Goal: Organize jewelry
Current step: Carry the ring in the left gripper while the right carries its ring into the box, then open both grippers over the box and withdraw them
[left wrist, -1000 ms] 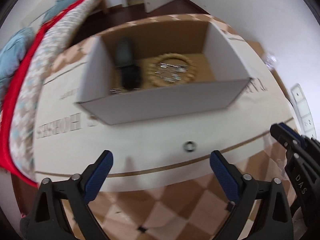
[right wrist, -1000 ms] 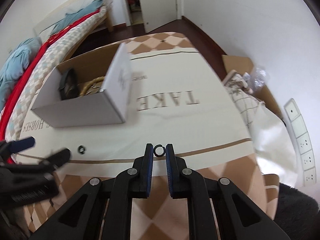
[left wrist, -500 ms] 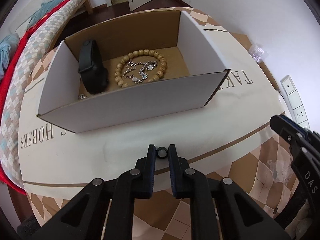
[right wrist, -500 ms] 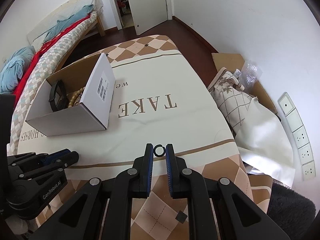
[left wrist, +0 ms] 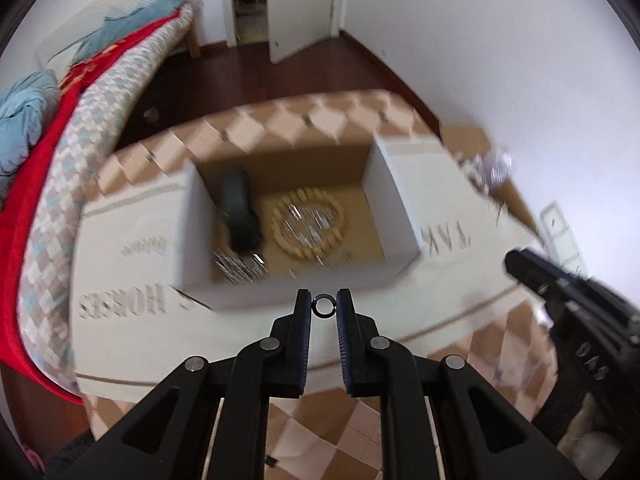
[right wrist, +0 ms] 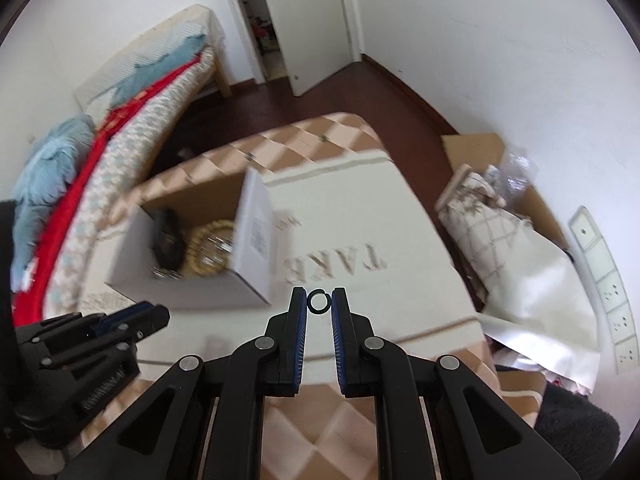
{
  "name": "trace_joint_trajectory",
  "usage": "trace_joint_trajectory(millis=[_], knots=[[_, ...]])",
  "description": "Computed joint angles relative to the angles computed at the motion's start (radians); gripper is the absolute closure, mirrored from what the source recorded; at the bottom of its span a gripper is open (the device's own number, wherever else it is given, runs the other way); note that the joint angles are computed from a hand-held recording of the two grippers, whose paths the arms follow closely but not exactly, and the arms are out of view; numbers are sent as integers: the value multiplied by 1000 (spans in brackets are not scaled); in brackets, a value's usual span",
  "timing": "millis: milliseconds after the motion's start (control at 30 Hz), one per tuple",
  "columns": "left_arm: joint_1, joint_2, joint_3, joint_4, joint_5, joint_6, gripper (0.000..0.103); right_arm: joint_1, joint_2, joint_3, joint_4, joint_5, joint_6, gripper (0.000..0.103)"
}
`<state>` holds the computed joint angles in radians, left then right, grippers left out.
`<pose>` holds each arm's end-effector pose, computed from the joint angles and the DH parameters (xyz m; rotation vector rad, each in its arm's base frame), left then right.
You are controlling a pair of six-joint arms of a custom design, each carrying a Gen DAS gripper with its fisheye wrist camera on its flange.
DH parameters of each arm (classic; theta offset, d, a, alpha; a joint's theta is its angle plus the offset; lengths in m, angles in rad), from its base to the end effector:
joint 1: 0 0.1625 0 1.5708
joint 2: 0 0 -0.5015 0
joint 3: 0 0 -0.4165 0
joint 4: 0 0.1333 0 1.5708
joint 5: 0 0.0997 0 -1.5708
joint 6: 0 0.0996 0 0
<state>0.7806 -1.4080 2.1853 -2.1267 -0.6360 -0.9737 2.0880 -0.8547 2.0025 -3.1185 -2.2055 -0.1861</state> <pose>-0.1784 -0.4771 0.2856 -0.0818 2.2886 -0.7293 0.3727 -0.5050 0.1260 0.7073 -2.4126 0.6372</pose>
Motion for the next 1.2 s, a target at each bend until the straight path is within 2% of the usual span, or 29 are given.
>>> trace_joint_trajectory(millis=[167, 267, 400, 567, 600, 667, 700, 733, 767, 833, 867, 933, 967, 1033, 1100, 1200], knots=[[43, -37, -64, 65, 38, 4, 93, 14, 51, -133, 141, 98, 31, 90], [103, -38, -92, 35, 13, 46, 93, 8, 102, -235, 265, 131, 59, 90], [159, -24, -122, 10, -20, 101, 92, -1, 171, -361, 429, 126, 92, 90], [178, -16, -139, 7, -29, 97, 86, -4, 216, -449, 553, 113, 106, 89], [179, -15, -144, 15, -26, 91, 84, -5, 220, -458, 569, 109, 112, 86], [176, -13, -152, 45, -8, 68, 57, -6, 223, -466, 581, 105, 124, 71], [172, -14, -155, 63, 7, 54, 47, -6, 221, -467, 583, 104, 128, 63], [169, -16, -158, 82, 21, 39, 30, -5, 219, -465, 581, 99, 131, 60], [165, -19, -161, 109, 37, 21, 24, -5, 214, -462, 580, 96, 138, 60], [158, -35, -165, 159, 56, -21, 23, 1, 206, -456, 573, 72, 145, 54], [155, -42, -164, 176, 60, -38, 14, 3, 202, -453, 572, 63, 145, 51], [144, -58, -161, 238, 79, -94, 5, 13, 194, -438, 566, 23, 147, 38], [138, -65, -158, 267, 89, -118, 5, 21, 192, -430, 562, -10, 144, 34], [127, -75, -155, 328, 100, -164, 5, 40, 190, -405, 546, -95, 132, 14], [115, -87, -146, 379, 106, -215, 4, 51, 187, -386, 542, -147, 135, 3], [96, -99, -136, 449, 109, -276, 3, 64, 183, -362, 561, -200, 156, 0]])
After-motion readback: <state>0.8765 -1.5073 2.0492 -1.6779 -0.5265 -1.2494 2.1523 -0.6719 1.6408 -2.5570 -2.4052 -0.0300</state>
